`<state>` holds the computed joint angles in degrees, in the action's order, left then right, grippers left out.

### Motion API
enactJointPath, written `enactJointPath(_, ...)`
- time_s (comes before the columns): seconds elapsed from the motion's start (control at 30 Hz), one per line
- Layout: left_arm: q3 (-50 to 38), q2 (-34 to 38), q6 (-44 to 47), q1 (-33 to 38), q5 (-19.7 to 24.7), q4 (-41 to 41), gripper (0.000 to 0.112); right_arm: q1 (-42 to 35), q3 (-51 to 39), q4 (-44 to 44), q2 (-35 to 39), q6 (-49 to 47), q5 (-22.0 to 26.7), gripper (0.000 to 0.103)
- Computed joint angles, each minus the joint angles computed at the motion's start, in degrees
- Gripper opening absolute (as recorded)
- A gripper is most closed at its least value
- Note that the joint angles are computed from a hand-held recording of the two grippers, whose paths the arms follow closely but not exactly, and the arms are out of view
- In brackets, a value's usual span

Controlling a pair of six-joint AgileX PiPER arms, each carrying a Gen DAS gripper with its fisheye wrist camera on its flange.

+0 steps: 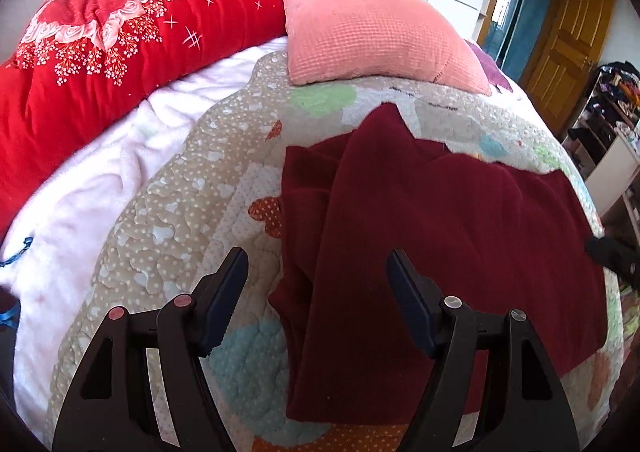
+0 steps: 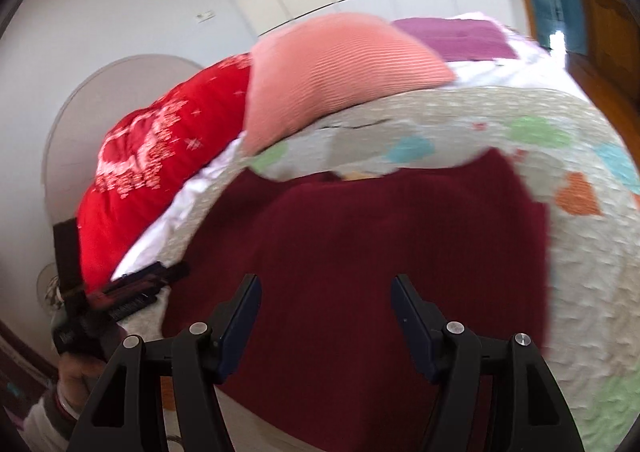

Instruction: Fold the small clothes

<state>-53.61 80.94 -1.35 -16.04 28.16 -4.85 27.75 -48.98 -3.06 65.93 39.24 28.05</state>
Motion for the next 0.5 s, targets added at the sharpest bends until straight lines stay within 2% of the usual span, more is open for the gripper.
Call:
enactJointPath(0.07, 0.48, 0.07, -0.40, 0.23, -0.01, 0.74, 0.072, 1.84, -1.84, -0.34, 2.86, 1.72, -1.68, 0.065)
enactJointPath(0.13, 1.52, -0.07, -1.02, 0.97, -0.47, 1.34, 0.072, 2.00, -4.03, 4.46, 6.03, -2.13, -3.95, 0.065)
enactJointPath(0.27, 3.91, -0.55, 11.85, 5.83, -1.18, -12.98, 0.072, 3.09, -13.02, 8.08, 14.87, -5.81, -4.40, 0.065)
enactJointPath(0.43, 4.08, 0.09, 21.80, 9.26, 0.73, -23.42, 0.072, 2.91, -29.86, 12.52, 29.34, -9.74, -0.01, 0.065)
enactJointPath(0.5, 3.54, 0.78, 24.00, 9.94, 1.60, -25.31, 0.072, 2.96, -39.92, 10.63, 36.91, -8.20, 6.34, 0.065)
